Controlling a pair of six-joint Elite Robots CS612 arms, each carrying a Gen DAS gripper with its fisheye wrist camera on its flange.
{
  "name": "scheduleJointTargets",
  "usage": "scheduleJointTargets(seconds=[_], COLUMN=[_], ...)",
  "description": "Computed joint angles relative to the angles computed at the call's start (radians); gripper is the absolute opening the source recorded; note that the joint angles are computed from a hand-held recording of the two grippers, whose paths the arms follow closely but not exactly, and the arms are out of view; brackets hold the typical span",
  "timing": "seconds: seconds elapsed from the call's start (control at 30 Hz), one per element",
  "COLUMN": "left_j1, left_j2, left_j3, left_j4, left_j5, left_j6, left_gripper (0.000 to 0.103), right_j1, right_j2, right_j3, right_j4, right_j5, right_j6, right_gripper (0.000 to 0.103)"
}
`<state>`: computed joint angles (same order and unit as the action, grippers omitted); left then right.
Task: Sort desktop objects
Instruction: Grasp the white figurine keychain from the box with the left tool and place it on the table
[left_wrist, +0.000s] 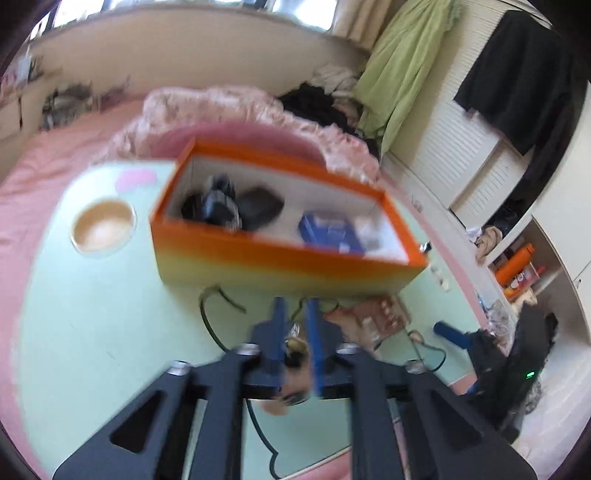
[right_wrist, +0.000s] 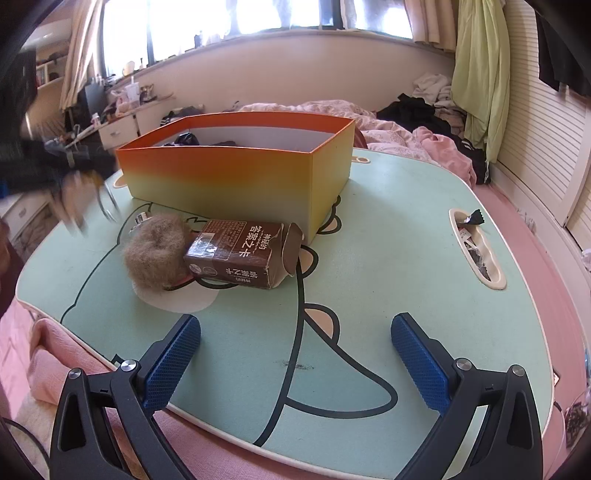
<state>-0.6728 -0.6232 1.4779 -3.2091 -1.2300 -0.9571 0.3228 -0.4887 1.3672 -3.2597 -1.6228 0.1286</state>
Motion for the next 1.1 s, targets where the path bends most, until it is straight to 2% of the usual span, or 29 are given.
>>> scheduleJointTargets(seconds=[0.07, 0.13, 0.17, 0.27, 0.3, 0.37, 0.4, 0.43, 0.5, 0.63, 0.67, 0.7, 0.77, 0.87, 0.93, 1.0, 1.03, 1.1], left_j1=[0.002, -0.002, -0.005, -0.028, -0.040, -0.060, -0.071, -0.080, -0.099, -0.111, -0.110, -0.114, -0.106, -0.104, -0.110, -0.129, -0.136, -0.131], left_j2=[0.017, 0.024, 0.022, 0.002, -0.007, -0.028, -0.039, -0.049, -0.066, -0.058, -0.049, -0.037, -0.026, -0.016, -0.015, -0.015, -0.017, -0.023], left_j3=[-0.016, -0.028, -0.026, 0.010, 0.031, 0.068, 0.086, 0.101, 0.128, 0.113, 0.093, 0.080, 0.058, 0.041, 0.055, 0.085, 0.094, 0.091], left_j4=[-0.004, 0.019, 0.022, 0.003, -0.012, -0.016, -0.003, 0.015, 0.063, 0.206, 0.253, 0.259, 0.282, 0.302, 0.243, 0.142, 0.125, 0.166], left_j5=[-0.020, -0.005, 0.009, 0.099, 0.132, 0.174, 0.184, 0.185, 0.176, 0.168, 0.178, 0.230, 0.253, 0.291, 0.293, 0.327, 0.337, 0.313], left_j6=[-0.017, -0.036, -0.040, -0.037, -0.025, 0.012, 0.032, 0.049, 0.083, 0.065, 0.061, 0.063, 0.010, -0.024, -0.008, 0.019, 0.021, 0.000], left_gripper=[0.008, 0.011, 0.012, 0.025, 0.032, 0.054, 0.073, 0.078, 0.078, 0.078, 0.082, 0.083, 0.083, 0.083, 0.083, 0.083, 0.083, 0.083], right_j1=[0.000, 0.001, 0.001, 0.001, 0.001, 0.001, 0.001, 0.001, 0.001, 0.001, 0.001, 0.002, 0.001, 0.004, 0.003, 0.004, 0.004, 0.004], right_j2=[-0.002, -0.001, 0.000, 0.000, -0.001, 0.000, -0.001, 0.000, -0.001, 0.000, 0.001, 0.001, -0.001, -0.002, -0.002, -0.002, -0.002, -0.003], right_j3=[0.002, 0.001, 0.000, 0.000, 0.001, 0.000, 0.001, 0.001, 0.001, -0.005, -0.005, -0.006, -0.004, -0.003, -0.001, -0.002, -0.002, -0.002], right_j4=[-0.001, -0.002, -0.001, -0.001, -0.002, -0.002, -0.002, -0.002, -0.002, 0.003, 0.005, 0.003, 0.003, 0.001, 0.000, -0.001, 0.000, 0.000], right_j5=[-0.001, -0.002, -0.002, -0.003, -0.003, -0.004, -0.004, -0.004, -0.004, -0.006, -0.006, -0.007, -0.005, -0.008, -0.008, -0.010, -0.010, -0.008], right_j6=[0.002, 0.002, 0.002, 0.002, 0.004, 0.005, 0.004, 0.005, 0.005, 0.005, 0.004, 0.002, 0.004, 0.005, 0.007, 0.008, 0.008, 0.009], right_gripper=[0.103, 0.103, 0.103, 0.103, 0.103, 0.103, 0.103, 0.103, 0.103, 0.103, 0.103, 0.103, 0.103, 0.103, 0.103, 0.103, 0.103, 0.103])
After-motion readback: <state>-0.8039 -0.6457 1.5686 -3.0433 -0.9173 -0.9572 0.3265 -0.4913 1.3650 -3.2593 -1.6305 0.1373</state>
